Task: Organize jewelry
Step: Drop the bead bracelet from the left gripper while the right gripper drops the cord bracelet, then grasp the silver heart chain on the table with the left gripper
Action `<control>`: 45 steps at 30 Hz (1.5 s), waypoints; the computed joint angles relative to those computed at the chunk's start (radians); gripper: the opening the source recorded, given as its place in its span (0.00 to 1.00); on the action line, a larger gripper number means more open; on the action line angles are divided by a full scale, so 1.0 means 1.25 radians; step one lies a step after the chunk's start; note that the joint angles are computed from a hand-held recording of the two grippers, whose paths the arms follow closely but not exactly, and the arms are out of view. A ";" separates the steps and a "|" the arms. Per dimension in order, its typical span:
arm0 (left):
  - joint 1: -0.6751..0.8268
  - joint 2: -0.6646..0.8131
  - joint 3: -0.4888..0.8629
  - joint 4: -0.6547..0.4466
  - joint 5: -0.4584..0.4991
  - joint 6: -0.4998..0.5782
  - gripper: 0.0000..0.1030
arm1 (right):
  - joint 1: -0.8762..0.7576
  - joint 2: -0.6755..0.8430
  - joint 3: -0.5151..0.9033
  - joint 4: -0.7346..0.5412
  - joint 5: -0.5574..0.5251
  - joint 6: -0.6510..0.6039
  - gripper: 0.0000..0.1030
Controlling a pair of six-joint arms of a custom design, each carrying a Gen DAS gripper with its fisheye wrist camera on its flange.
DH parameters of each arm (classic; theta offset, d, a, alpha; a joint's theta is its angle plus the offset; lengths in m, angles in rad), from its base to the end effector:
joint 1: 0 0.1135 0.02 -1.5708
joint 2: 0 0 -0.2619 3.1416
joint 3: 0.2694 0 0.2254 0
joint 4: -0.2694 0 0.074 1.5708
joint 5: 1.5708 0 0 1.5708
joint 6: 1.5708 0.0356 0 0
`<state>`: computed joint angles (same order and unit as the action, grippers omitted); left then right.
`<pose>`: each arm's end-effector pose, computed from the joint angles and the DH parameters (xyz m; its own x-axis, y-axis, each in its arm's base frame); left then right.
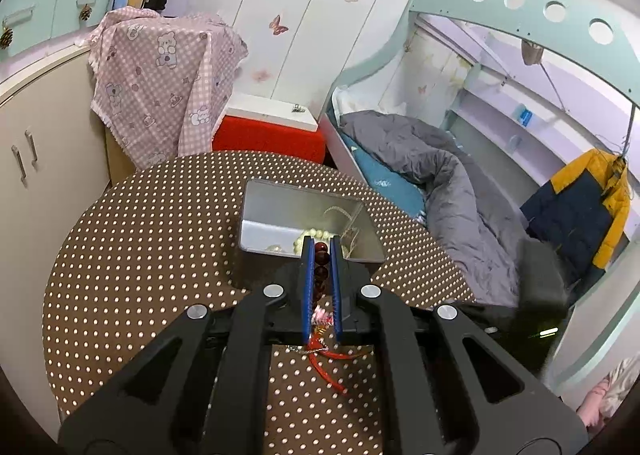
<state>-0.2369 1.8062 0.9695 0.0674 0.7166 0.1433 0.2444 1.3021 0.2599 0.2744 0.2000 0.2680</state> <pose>0.3285 -0.1034 0.1769 -0.5785 0.2504 -0.7763 0.7257 0.5925 -0.3496 0.1862 0.0392 0.1330 -0.6759 0.0989 -0.7303 0.0835 0.9948 0.0575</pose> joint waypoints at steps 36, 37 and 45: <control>-0.093 0.219 0.256 -0.088 -0.078 -0.046 0.08 | -0.241 0.082 0.145 0.045 -0.198 -0.087 0.16; -0.093 0.216 0.252 -0.085 -0.078 -0.046 0.08 | -0.241 0.078 0.143 0.044 -0.200 -0.085 0.16; -0.090 0.167 0.207 -0.083 -0.098 -0.024 0.51 | -0.248 -0.034 0.104 0.006 -0.206 -0.066 0.32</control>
